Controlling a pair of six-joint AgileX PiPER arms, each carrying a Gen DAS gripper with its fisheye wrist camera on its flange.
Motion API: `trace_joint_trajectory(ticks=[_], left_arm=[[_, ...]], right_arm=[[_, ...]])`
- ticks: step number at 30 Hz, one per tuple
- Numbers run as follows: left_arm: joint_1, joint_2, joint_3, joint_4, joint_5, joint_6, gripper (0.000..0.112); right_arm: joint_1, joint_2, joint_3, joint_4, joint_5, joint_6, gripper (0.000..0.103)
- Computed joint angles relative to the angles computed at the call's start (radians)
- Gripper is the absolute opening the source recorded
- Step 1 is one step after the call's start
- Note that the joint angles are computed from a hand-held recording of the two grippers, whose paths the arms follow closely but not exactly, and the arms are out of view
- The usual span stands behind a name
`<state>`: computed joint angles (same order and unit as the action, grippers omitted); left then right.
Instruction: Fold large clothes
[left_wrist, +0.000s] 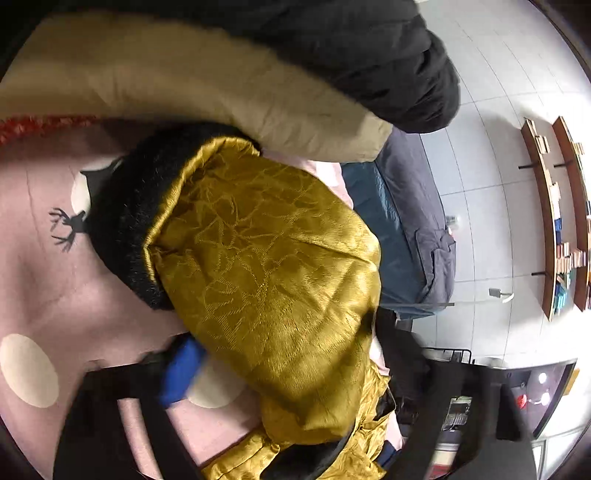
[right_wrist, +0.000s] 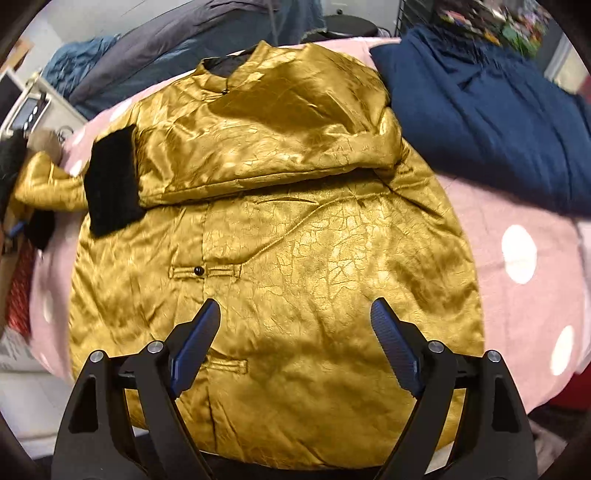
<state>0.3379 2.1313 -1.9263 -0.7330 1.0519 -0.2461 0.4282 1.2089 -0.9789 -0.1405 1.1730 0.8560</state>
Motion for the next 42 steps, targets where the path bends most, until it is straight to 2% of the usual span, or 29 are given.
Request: trace_joint_trajectory(ticks=[1,3,4,6,9,13,16,20,22,24,27,28,32,35,36,40,42], left_arm=[[-0.001,-0.003,0.006,-0.009,-0.008,0.001,0.057],[-0.013,-0.034,0.038,-0.016,-0.045,0.014,0.034],[-0.031,-0.054,0.035,0.03,-0.054,0.006,0.029],[-0.079,-0.087,0.001,0.145,-0.05,-0.022,0.013],[-0.201,-0.114,-0.102,0.298,0.001,0.022,0.01],[-0.483,-0.127,-0.184,0.486,0.076,0.138,0.009],[-0.696,-0.086,-0.181,0.585,0.136,0.134,0.009],[-0.926,-0.015,-0.08,0.772,0.139,0.118,0.009],[-0.989,0.008,-0.025,0.824,0.141,0.076,0.023],[-1.006,-0.002,0.046,0.814,0.102,0.06,0.057],[-1.004,-0.104,0.193,0.797,0.012,0.081,0.079],[-1.006,-0.141,0.232,0.788,-0.009,0.101,0.083],[-0.991,-0.31,0.387,0.762,-0.084,0.154,0.089],[-0.947,-0.439,0.506,0.82,-0.148,0.048,0.089],[-0.938,-0.443,0.498,0.84,-0.148,0.004,0.089],[-0.765,-0.536,0.579,0.878,-0.217,-0.184,0.089],[-0.67,-0.537,0.583,0.825,-0.242,-0.184,0.089]], right_arm=[[-0.002,0.003,-0.01,-0.005,0.006,-0.013,0.083],[-0.003,0.009,-0.032,-0.03,0.012,-0.027,0.083],[-0.004,0.014,-0.043,-0.049,0.01,-0.03,0.083],[-0.025,0.024,-0.057,-0.056,0.001,-0.055,0.083],[-0.084,0.033,-0.064,-0.031,-0.024,-0.123,0.083],[-0.17,0.056,-0.063,0.026,-0.057,-0.219,0.083],[-0.247,0.05,-0.052,0.081,-0.078,-0.278,0.083],[-0.358,0.02,-0.026,0.128,-0.081,-0.351,0.083],[-0.413,-0.004,-0.004,0.146,-0.076,-0.381,0.083],[-0.478,-0.031,0.03,0.171,-0.068,-0.419,0.083],[-0.542,-0.059,0.076,0.187,-0.062,-0.455,0.083],[-0.561,-0.067,0.095,0.191,-0.061,-0.467,0.083],[-0.605,-0.074,0.145,0.214,-0.069,-0.5,0.083],[-0.6,-0.057,0.144,0.226,-0.08,-0.516,0.083],[-0.59,-0.052,0.138,0.226,-0.084,-0.515,0.083],[-0.528,-0.033,0.105,0.216,-0.102,-0.504,0.083],[-0.51,-0.033,0.094,0.223,-0.107,-0.505,0.083]])
